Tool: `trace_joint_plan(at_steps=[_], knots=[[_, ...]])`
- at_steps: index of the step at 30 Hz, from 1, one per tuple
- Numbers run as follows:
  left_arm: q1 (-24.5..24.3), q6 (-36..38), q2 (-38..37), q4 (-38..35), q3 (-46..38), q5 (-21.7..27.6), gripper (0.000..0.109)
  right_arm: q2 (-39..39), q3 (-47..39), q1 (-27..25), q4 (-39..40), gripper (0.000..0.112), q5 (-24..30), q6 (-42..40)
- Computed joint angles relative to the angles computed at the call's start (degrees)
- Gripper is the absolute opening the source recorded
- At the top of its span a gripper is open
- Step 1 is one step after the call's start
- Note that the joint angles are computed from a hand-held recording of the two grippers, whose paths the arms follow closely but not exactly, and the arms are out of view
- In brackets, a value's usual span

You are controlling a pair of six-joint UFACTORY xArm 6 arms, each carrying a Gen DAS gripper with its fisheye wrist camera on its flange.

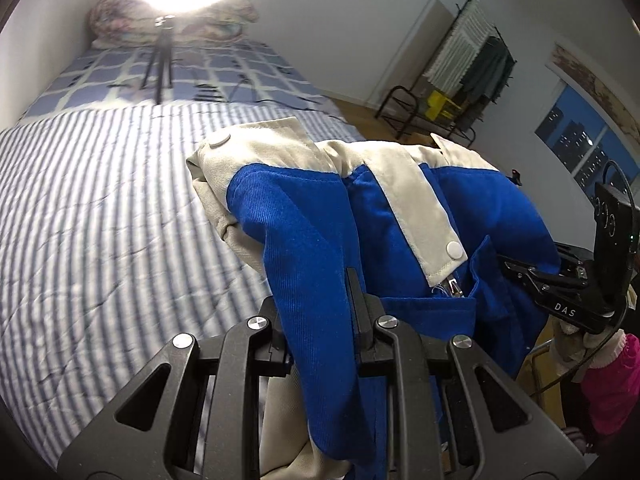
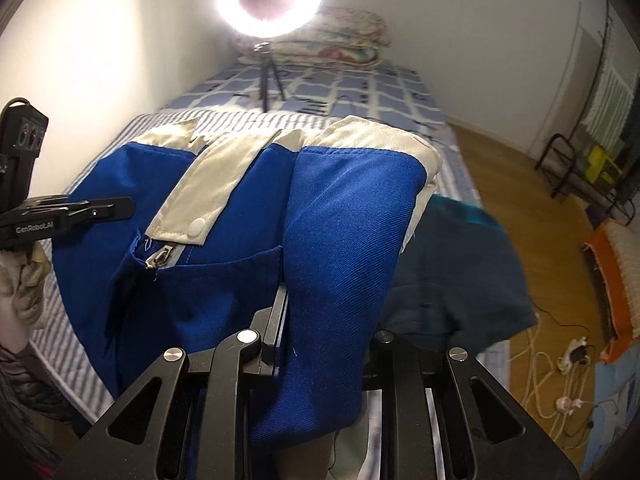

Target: Fold large clothes

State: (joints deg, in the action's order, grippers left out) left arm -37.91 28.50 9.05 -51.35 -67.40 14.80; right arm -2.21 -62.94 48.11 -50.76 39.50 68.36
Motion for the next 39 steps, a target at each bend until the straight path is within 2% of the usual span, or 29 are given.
trace_joint_plan(at_steps=[13,20,27,33,39], knots=[[-5.14,-9.87,15.77,9.99,-21.44,1.03,0.018,-8.06,4.73,-6.76,-2.23,0.021,3.52,-3.17],[-6.15,-18.22,24.56,20.68,-33.28,1.64,0.018,-9.50,6.65,-12.88,-2.59,0.021,-0.84,-4.01],[-5.84,-25.47,33.88,29.20,-45.60,4.10,0.018,-6.86,5.97,-18.37,-1.80,0.021,-6.18,-6.30],[-5.34,-28.26,41.40,33.17,-56.03,7.60,0.018,-4.40,6.08,-22.21,-0.48,0.021,-10.44,-7.99],[-4.93,-29.93,44.82,36.06,-60.21,8.97,0.018,-1.89,6.57,-25.10,1.86,0.021,-14.15,-9.65]])
